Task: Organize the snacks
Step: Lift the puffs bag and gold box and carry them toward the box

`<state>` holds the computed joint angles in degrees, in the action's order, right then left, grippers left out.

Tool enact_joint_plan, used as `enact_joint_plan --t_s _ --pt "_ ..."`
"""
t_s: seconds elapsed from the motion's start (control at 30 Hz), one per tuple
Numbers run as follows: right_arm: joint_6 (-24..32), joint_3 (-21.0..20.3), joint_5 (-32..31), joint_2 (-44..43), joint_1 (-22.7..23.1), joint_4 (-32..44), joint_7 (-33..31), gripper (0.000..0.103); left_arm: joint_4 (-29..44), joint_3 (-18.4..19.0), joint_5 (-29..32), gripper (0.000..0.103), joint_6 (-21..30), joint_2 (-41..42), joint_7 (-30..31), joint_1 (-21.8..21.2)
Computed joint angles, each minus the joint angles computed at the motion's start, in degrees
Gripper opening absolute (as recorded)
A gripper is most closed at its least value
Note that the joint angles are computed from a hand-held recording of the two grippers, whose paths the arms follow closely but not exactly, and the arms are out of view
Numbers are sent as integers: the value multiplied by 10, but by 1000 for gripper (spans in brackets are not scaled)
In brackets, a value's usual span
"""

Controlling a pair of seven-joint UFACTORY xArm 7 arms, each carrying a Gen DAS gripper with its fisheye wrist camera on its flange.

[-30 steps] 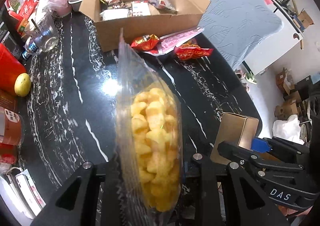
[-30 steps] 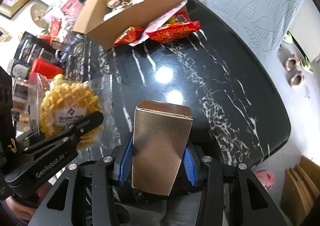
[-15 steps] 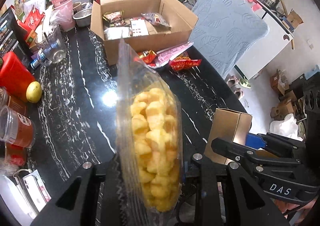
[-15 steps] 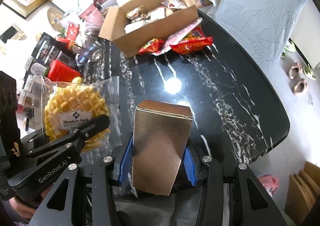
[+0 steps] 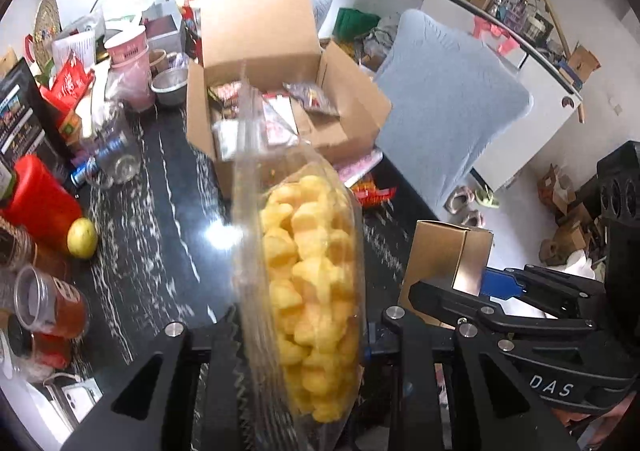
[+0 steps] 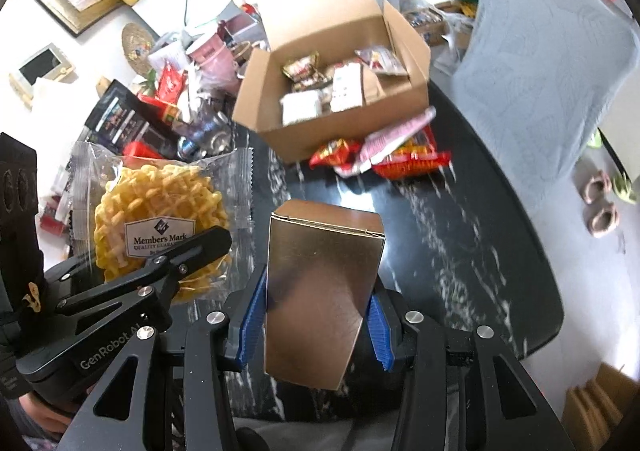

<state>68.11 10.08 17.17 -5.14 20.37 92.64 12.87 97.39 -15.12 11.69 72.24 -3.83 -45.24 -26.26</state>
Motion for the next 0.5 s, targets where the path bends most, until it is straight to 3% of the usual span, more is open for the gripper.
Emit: enact_joint_plan --t_s 0.27,0.5 --pt "34 -2 0 93 -5 132 -25 45 78 15 34 26 -2 52 1 0" --pt "86 0 -12 212 -3 311 -36 45 178 44 58 26 13 125 37 -13"
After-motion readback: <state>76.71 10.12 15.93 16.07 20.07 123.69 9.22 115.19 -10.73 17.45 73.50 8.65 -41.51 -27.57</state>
